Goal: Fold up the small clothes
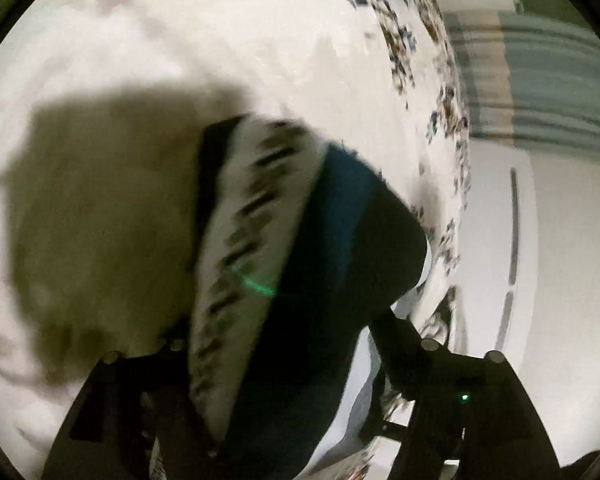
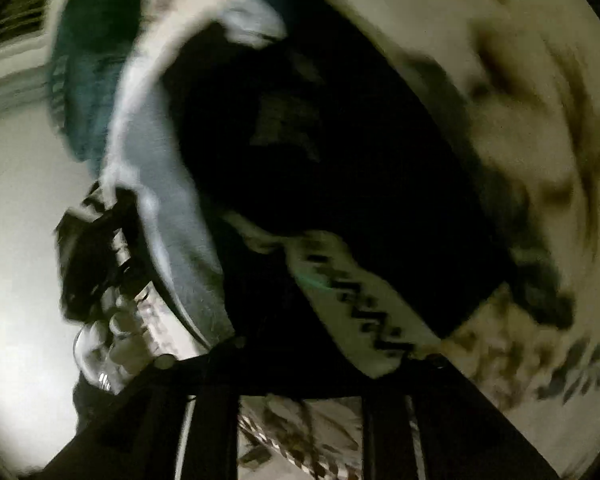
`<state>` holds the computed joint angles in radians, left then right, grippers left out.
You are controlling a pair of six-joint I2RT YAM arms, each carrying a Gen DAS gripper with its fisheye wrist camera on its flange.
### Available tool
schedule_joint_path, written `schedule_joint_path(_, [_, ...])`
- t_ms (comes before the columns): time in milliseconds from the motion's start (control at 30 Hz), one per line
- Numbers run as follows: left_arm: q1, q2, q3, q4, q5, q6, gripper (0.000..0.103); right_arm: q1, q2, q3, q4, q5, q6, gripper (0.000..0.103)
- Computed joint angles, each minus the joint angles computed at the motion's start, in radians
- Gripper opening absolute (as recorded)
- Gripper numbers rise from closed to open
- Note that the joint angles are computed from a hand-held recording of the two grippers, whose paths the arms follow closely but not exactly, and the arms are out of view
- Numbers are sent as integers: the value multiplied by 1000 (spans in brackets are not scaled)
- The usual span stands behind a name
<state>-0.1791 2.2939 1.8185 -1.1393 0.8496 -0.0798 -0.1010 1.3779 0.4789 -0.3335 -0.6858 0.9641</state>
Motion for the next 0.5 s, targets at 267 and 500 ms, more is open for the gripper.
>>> schedule_joint_path(267, [24, -338, -272, 173, -187, -72, 71, -220, -107, 202, -481, 119, -352, 69])
schedule_joint_path(500, [-15, -147, -89, 233, -228, -105, 71, -292, 381, 556, -285, 105, -503, 72])
